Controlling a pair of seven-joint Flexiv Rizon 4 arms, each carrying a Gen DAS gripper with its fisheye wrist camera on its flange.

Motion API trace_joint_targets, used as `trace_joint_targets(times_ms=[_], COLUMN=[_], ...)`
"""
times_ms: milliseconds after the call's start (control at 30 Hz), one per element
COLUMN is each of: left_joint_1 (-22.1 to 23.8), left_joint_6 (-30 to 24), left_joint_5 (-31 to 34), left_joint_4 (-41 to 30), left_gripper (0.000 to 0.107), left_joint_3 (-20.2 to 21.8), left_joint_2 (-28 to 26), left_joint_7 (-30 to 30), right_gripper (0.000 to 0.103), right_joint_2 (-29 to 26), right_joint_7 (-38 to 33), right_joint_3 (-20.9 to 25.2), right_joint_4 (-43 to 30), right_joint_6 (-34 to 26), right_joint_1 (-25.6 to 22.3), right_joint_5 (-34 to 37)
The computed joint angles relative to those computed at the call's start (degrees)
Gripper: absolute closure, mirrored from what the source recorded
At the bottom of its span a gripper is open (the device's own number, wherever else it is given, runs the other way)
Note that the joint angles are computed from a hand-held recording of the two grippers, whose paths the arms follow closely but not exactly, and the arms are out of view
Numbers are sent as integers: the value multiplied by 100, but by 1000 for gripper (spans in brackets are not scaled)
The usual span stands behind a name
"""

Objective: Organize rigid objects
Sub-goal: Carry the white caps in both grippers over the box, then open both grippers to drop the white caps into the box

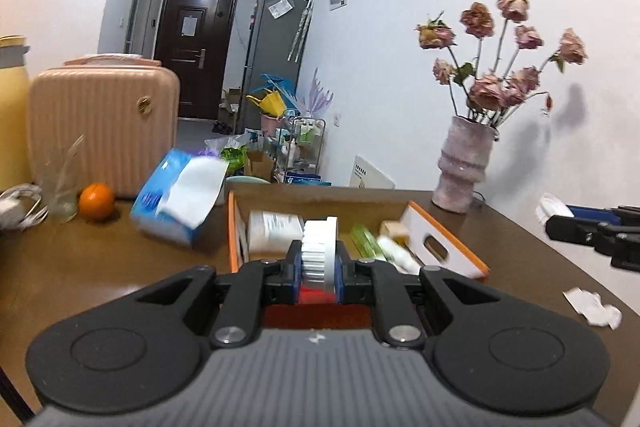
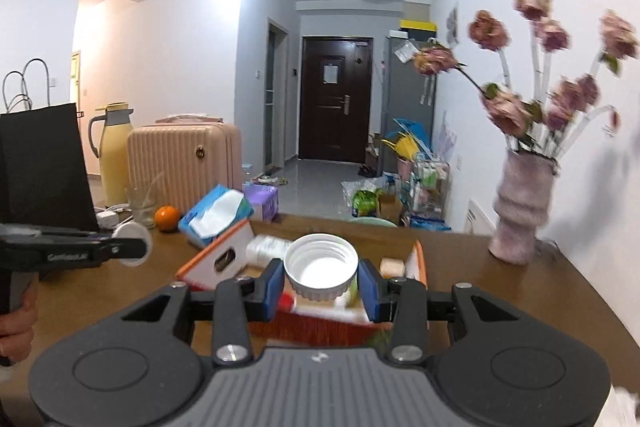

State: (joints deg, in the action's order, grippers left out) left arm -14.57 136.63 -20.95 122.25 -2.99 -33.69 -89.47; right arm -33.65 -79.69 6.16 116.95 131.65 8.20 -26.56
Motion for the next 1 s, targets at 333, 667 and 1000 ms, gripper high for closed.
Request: trace_joint_targets(times_ms=[333, 667, 1000], left_joint_1=[844, 572, 648], left_joint_6=[-1809, -2237, -2166], left_joint_5=[463, 448, 400], left_joint_4=[-2224, -2895, -2935], left_gripper=[92, 61, 46], left_joint_3=[-256, 241, 35], left_joint_2=[-1192, -1904, -1928], left_joint_7=[147, 655, 758], right_gripper=[64, 29, 22], right_joint_2=[-2257, -3699, -3628], right_joint_7=[1396, 20, -340], right_joint_3=[1440, 3176, 3049], right_joint_4=[-3500, -5427, -5371], right_joint_6=[-2663, -5188, -4837], right_joint_1=[-751, -776, -704], right_joint_5=[-2131, -1747, -1053])
